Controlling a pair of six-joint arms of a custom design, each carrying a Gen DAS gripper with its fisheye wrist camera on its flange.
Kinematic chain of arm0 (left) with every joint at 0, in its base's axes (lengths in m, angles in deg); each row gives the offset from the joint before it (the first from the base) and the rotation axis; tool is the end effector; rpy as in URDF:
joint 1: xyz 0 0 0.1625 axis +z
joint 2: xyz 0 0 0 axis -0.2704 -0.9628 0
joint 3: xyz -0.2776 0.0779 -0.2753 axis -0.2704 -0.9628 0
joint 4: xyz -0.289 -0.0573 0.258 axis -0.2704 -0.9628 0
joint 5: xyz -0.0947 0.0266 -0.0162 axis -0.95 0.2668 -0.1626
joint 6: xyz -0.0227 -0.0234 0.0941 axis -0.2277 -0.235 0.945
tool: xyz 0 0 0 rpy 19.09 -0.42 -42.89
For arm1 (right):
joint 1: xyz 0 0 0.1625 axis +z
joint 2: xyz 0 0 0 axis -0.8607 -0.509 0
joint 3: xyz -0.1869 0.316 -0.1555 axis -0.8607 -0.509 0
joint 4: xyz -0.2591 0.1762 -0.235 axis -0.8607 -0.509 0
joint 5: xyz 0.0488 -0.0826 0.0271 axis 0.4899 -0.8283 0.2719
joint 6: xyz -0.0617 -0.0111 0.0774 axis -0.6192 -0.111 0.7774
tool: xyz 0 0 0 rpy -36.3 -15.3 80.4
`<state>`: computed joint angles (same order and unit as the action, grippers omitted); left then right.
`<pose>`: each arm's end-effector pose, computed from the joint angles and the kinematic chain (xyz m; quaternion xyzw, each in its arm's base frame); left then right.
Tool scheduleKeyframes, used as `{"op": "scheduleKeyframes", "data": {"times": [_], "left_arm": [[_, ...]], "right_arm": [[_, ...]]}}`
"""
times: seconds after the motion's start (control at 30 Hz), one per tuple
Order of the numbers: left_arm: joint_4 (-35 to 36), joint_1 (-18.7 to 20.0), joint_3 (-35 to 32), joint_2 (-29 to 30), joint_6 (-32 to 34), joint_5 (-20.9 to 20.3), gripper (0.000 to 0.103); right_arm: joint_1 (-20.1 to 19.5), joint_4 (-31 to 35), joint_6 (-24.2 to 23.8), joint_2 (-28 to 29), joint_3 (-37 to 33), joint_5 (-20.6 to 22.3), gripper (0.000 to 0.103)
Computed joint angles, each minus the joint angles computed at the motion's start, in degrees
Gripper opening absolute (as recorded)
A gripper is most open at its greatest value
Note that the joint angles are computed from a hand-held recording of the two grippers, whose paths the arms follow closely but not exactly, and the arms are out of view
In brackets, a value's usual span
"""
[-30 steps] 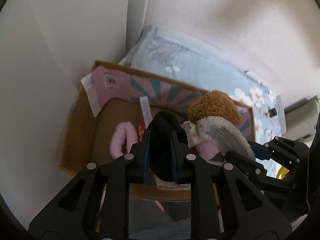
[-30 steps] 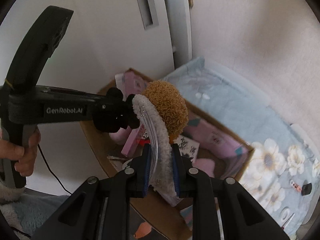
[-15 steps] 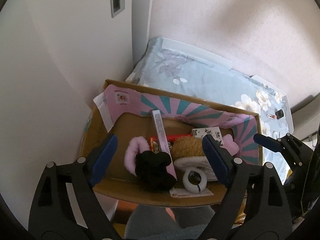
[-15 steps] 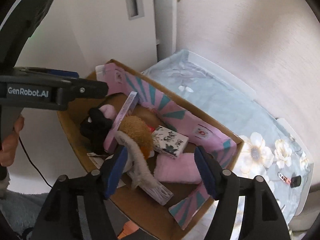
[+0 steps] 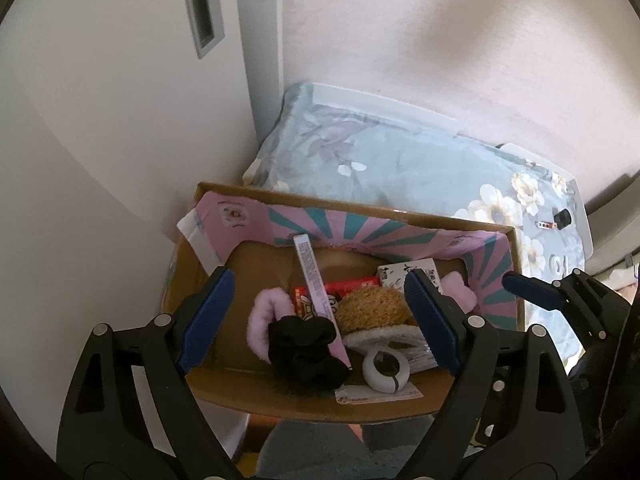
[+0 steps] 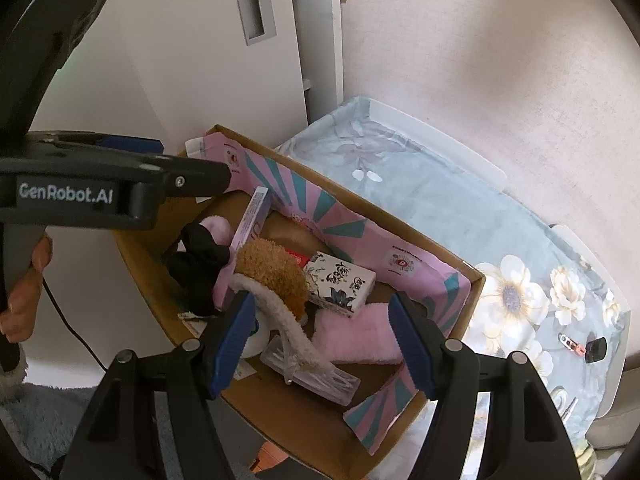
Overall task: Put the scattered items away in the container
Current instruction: 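Move both open tools back over the tray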
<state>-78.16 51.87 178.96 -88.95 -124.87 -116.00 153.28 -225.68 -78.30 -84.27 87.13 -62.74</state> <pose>-0.3680 -0.5250 0.0839 -0.0016 0.9035 -0.2485 0.3493 0.1287 -0.5848 0.2294 0.2935 -0.9011 0.1501 0.2817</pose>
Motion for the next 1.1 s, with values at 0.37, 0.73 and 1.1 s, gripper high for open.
{"op": "scheduleKeyframes", "data": {"times": [0.37, 0.73, 1.1], "left_arm": [[-4.84, 0.92, -3.05, 2.78, 8.66, -2.29, 0.086], [-2.19, -1.9, -17.08, 14.88, 9.44, -5.52, 0.086], [2.21, -3.51, -51.22, 41.0, 16.93, -12.24, 0.086]], "right_arm": [[-0.05, -2.56, 6.54, -0.41, 0.63, -0.26, 0.065], [-7.74, -5.07, 4.48, -10.52, 4.13, 1.61, 0.065], [-20.55, -4.03, -5.16, -20.45, 4.37, 4.31, 0.065]]}}
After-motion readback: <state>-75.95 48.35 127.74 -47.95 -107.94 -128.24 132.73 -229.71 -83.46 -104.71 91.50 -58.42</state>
